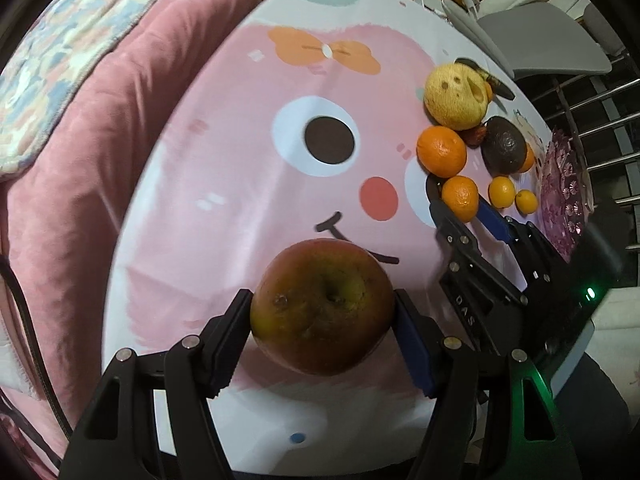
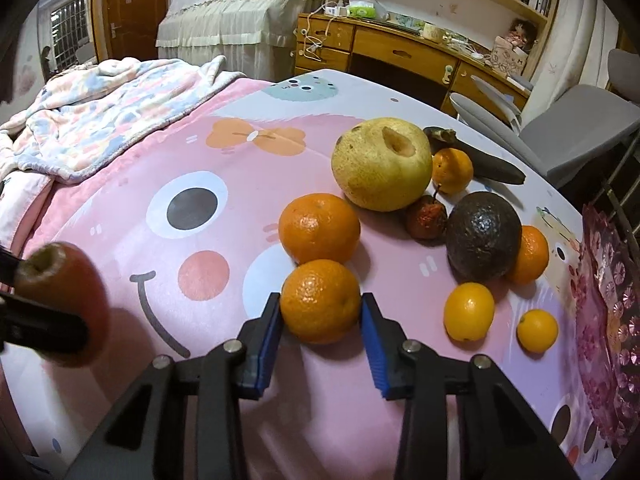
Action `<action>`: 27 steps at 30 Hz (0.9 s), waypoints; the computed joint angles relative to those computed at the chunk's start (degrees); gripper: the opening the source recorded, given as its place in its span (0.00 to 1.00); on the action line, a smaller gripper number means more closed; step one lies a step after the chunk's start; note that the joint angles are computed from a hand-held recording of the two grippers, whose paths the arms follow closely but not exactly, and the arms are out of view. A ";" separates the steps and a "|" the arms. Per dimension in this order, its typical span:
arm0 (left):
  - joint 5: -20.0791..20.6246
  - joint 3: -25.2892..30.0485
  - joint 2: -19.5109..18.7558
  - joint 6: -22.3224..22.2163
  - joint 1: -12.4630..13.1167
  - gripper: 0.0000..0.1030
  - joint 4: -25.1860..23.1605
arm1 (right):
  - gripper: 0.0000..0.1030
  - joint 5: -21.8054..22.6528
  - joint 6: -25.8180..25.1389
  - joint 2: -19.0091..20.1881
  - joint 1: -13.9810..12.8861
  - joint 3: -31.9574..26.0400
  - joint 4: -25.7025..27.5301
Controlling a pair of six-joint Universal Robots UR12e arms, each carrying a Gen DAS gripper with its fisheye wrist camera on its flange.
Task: Organize fruits
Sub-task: 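Lift the red apple with the left tool while the right tool carries the orange toward the bowl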
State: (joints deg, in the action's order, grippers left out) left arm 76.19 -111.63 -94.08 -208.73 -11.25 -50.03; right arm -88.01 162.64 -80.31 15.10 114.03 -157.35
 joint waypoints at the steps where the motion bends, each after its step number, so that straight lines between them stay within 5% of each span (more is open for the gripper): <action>1: 0.14 -0.36 0.54 0.31 0.17 0.65 0.15 | 0.37 -0.57 0.82 -0.13 0.21 -0.08 0.61; 16: -2.77 -3.56 6.21 4.55 1.43 0.65 1.34 | 0.37 -2.02 16.15 -9.81 0.39 4.42 8.45; 27: -3.11 1.71 3.70 5.72 -3.39 0.65 3.34 | 0.37 -1.47 20.92 -18.20 -5.71 7.70 10.69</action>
State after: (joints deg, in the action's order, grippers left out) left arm 73.09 -109.91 -90.38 -203.01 -14.64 -46.69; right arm -89.48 183.56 -98.50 9.39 121.73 -146.65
